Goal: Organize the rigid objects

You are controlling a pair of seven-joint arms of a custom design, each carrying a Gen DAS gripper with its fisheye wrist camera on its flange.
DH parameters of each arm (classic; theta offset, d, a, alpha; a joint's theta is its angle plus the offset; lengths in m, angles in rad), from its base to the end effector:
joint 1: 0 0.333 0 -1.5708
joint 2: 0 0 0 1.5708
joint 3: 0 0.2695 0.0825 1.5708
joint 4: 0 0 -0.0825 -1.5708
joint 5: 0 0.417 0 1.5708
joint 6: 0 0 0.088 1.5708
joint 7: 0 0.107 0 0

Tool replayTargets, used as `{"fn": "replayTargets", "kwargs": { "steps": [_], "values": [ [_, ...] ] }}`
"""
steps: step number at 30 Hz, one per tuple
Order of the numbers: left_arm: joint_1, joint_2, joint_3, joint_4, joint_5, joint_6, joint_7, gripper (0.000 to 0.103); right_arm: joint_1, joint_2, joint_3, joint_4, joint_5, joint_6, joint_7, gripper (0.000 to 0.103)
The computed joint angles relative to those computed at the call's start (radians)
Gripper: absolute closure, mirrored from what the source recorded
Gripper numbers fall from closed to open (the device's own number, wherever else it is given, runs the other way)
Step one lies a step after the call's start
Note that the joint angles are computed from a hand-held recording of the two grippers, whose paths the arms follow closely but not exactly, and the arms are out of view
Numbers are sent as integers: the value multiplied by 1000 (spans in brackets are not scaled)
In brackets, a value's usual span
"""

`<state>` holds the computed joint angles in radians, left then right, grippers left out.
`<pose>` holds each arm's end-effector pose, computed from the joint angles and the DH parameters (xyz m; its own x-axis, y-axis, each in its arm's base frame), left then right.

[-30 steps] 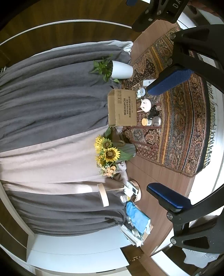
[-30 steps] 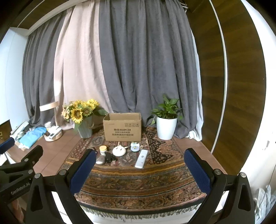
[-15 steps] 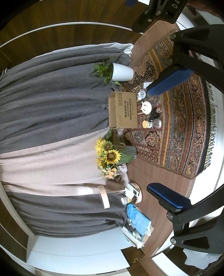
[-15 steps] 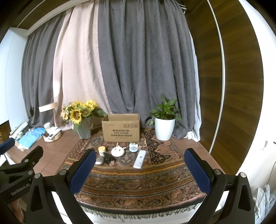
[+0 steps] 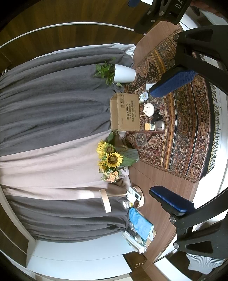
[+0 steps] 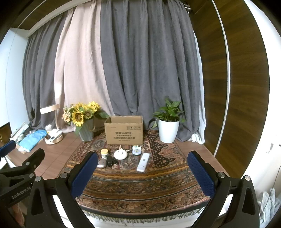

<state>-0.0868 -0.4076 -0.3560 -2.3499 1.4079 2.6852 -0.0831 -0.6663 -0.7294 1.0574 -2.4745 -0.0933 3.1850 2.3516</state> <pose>0.4534 -0.2568 0.4768 0.1007 -0.9917 -0.0798 -0.3539 0.0392 -0.9345 0.4619 0.2423 0.4821 -0.0179 -0.9997 -0.0186 -0.3539 0.0237 -0.9350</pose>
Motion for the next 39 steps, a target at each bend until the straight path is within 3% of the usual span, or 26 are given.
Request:
{"fn": "replayTargets", "kwargs": {
  "steps": [30,39],
  "values": [
    [-5,7,0,-1,16,-6,-20,0,-20,8,17,18,-6,-3,9,0],
    [-5,79,19,41,16,-1,-4,0,-38,26,36,28,-6,-1,16,0]
  ]
}}
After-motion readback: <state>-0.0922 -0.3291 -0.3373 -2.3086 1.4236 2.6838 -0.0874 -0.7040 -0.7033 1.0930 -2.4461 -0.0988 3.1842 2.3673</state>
